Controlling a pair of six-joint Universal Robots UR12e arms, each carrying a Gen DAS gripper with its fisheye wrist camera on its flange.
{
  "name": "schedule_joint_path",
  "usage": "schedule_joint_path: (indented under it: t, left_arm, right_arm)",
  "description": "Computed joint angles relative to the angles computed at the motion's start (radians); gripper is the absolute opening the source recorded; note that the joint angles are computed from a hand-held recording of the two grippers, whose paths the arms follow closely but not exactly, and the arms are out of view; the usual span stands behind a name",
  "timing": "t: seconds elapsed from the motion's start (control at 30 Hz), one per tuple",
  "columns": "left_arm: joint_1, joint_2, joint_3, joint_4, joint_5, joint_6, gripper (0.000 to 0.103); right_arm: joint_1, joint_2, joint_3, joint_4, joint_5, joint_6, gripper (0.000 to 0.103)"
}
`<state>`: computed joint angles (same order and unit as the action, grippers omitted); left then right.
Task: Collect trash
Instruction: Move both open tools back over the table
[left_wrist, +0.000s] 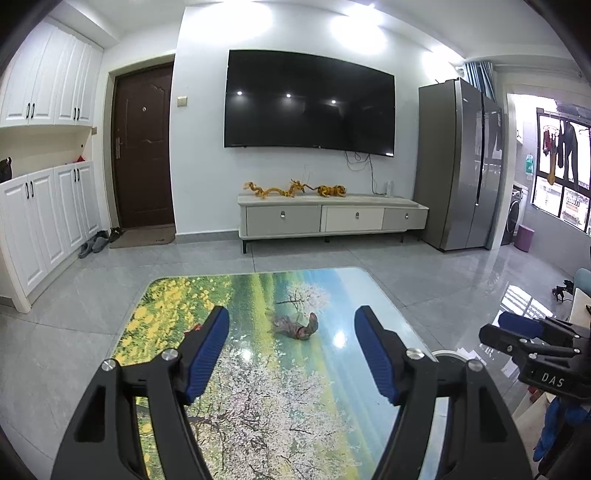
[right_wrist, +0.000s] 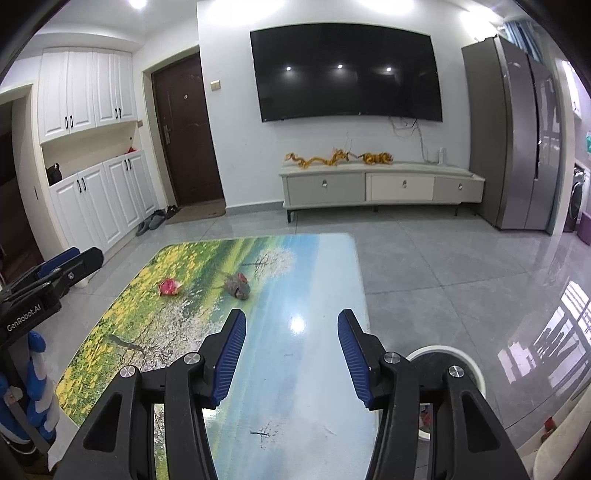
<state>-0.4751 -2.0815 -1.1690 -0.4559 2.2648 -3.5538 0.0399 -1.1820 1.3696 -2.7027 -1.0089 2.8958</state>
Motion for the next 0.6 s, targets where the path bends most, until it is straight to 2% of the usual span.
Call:
schedule_joint_path:
  t: [0.13, 0.3, 0.6]
  left_arm:
    - [0.032, -0.001, -0.010, -0.031, -0.059, -0.028, 0.072]
    - [0.089, 0.021, -0.068, -0.038, -0.133, -0.047, 0.072]
    - [0.196, 0.054, -0.166, -0.065, -0.240, 0.040, 0.074]
  right_arm:
    - [0.016, 0.034, -0.050, 0.063, -0.014, -0.032, 0.051]
    - [0.046, 0.106, -0.154, 0.174, -0.022, -0.074, 0.053]
    - [0.113, 0.284, -0.413, 0.430, -0.001, -0.213, 0.054]
